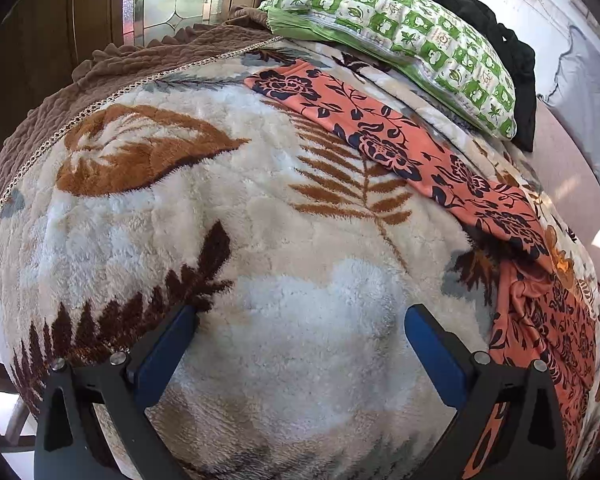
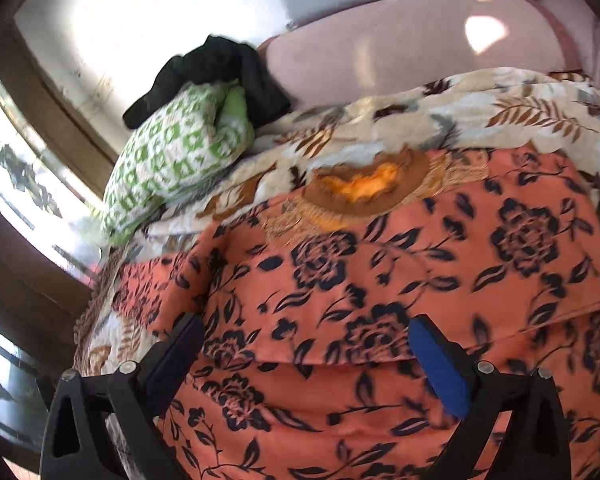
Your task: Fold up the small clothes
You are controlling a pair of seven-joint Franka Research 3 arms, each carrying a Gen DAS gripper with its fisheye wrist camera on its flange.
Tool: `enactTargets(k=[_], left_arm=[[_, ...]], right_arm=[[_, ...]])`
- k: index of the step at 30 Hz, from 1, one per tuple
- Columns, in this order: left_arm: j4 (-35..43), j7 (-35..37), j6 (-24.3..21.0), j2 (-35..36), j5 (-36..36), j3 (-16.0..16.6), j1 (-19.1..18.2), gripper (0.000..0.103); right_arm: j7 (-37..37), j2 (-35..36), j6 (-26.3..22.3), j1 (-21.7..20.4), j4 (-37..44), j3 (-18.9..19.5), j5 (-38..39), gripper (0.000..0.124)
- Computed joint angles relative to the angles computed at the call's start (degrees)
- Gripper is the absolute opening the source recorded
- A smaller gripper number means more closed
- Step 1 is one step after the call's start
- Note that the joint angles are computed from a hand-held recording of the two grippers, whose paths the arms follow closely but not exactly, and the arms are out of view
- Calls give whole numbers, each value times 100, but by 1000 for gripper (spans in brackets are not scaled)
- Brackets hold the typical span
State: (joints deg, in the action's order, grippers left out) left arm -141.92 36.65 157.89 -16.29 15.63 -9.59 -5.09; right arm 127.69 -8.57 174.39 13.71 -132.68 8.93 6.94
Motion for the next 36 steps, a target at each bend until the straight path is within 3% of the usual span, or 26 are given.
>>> enactTargets(k=[1,3,4,5,6,7,8,11,12,14,15,16,17,18,20,21,23,24,26,28,30,31,32,33,36], left_arm=[[-12,-2,26,-7,-9,7,-3,103],[-26,-64,57,-15,27,-17,24,103],[-17,-113,38,-14,76,-45,47,103],[10,-160,-9,-3,141,-80,68,103],[37,-200,-60,10,221,-114,88,103],[64,-230,-108,27,296,-139,99,103],[86,-297,-148,37,384,-173,118,103],[189,-600,-292,99,667,-274,180,103],[209,-663,-306,112,755,-283,183,103],[183,-679,-194,101,793,-223,144,103],[127,-620,-56,70,698,-145,95,103],[73,-480,81,30,505,-33,11,103],[6,-244,258,-25,230,117,-114,103],[-48,-66,468,-77,46,209,-187,103],[-37,135,834,-113,-40,236,-176,103],[59,453,977,-44,-241,294,-239,103],[329,1684,1247,179,-1399,217,-239,103],[508,2609,1339,331,-2403,445,-539,103],[1000,4259,1480,702,-4412,1286,-1539,103],[1681,5851,1207,1154,-6421,2281,-2491,103],[2320,6724,597,1661,-7895,3233,-3164,103],[2562,6786,314,1906,-8246,3485,-3254,103],[2751,6730,176,2125,-8418,3537,-3183,103],[2910,6722,101,2310,-8574,3496,-3051,103],[3118,6264,207,2641,-8551,3387,-2778,100]], right_arm=[[-337,-81,237,215,-175,-306,665,103],[-1534,-49,689,1023,-363,-1170,2652,103],[-1795,27,634,1224,-421,-1509,3234,103],[-1887,125,260,1225,-448,-1758,3648,103],[-2274,152,27,1422,-509,-2085,4463,99],[-3045,-16,114,1791,-518,-2421,5468,99],[-3807,-149,77,1961,-460,-2590,6102,99],[-5385,-293,-240,1671,-142,-2406,6884,99],[-5773,-269,-308,1818,0,-2611,7137,99],[-5618,-36,-155,1723,173,-2643,6725,101],[-4938,232,-77,1389,165,-2464,5919,102],[-3934,483,-319,1005,89,-2322,5081,102],[-3205,534,-415,821,-42,-2223,4645,101],[-2879,385,-192,759,-175,-2118,4262,100],[-2862,-61,177,155,-574,-1338,3833,100],[-3096,-310,417,-86,-804,-943,3968,100],[-3620,-899,534,-520,-1216,-176,4319,100],[-3645,-1194,512,-590,-1427,48,4258,100],[-3118,-1778,444,-695,-1887,448,3673,100],[-3085,-2059,455,-592,-2181,740,3715,100],[-2633,-2300,464,-557,-2505,948,3354,100],[-2428,-2330,506,-433,-2615,923,3162,100],[-2358,-2335,537,-382,-2698,969,3154,100],[-2329,-2299,584,-341,-2749,1023,3195,100],[-2132,-2090,731,51,-2793,566,2853,100]])
